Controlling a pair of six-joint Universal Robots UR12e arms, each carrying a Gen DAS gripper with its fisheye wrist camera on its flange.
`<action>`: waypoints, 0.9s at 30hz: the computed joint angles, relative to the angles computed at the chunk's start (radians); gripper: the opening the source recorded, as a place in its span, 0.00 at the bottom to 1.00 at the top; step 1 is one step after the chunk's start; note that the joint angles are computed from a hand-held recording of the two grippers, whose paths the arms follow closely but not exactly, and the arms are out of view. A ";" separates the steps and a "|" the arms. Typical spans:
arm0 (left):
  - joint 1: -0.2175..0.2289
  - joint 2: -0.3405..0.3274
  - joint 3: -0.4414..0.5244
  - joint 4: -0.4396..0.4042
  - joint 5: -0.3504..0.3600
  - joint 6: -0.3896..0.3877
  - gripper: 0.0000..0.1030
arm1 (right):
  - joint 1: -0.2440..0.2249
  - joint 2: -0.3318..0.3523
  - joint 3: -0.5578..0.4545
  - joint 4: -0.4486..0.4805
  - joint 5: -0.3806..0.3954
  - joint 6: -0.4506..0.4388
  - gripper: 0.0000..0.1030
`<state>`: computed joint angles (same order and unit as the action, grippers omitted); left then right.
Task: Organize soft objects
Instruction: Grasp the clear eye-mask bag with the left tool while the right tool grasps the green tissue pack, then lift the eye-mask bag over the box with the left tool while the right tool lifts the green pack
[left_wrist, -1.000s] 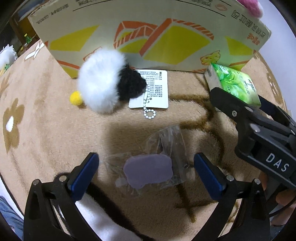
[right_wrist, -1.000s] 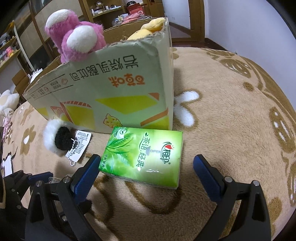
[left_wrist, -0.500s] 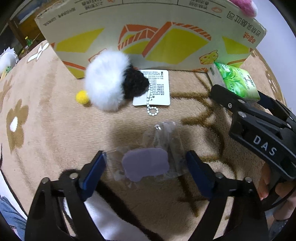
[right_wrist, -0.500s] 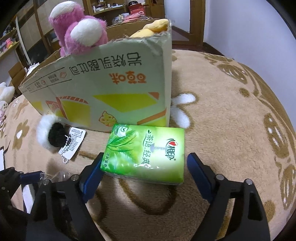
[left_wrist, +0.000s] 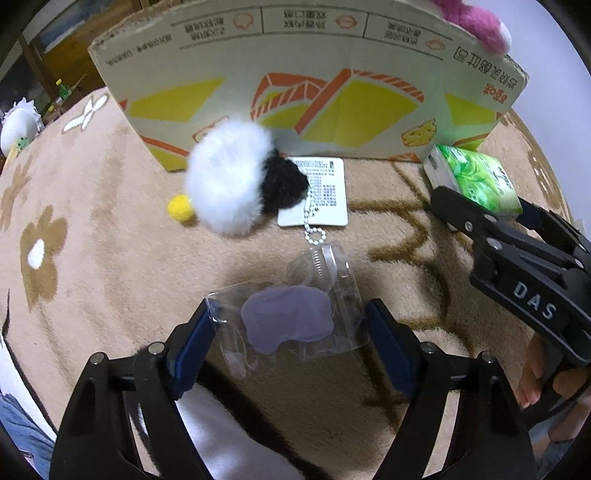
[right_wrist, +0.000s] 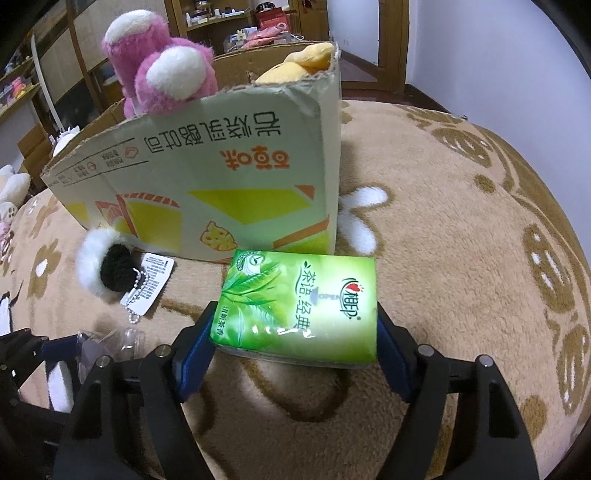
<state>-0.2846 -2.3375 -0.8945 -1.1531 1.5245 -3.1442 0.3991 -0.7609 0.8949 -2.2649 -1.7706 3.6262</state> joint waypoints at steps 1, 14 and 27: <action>0.000 0.004 -0.007 0.014 0.008 0.000 0.78 | 0.000 -0.003 0.003 -0.005 0.003 0.001 0.79; 0.008 0.041 -0.055 0.195 0.062 -0.017 0.77 | -0.002 -0.046 0.068 -0.108 0.044 0.070 0.78; 0.002 0.070 -0.112 0.475 0.153 0.034 0.77 | 0.036 -0.074 0.090 -0.265 -0.097 0.008 0.78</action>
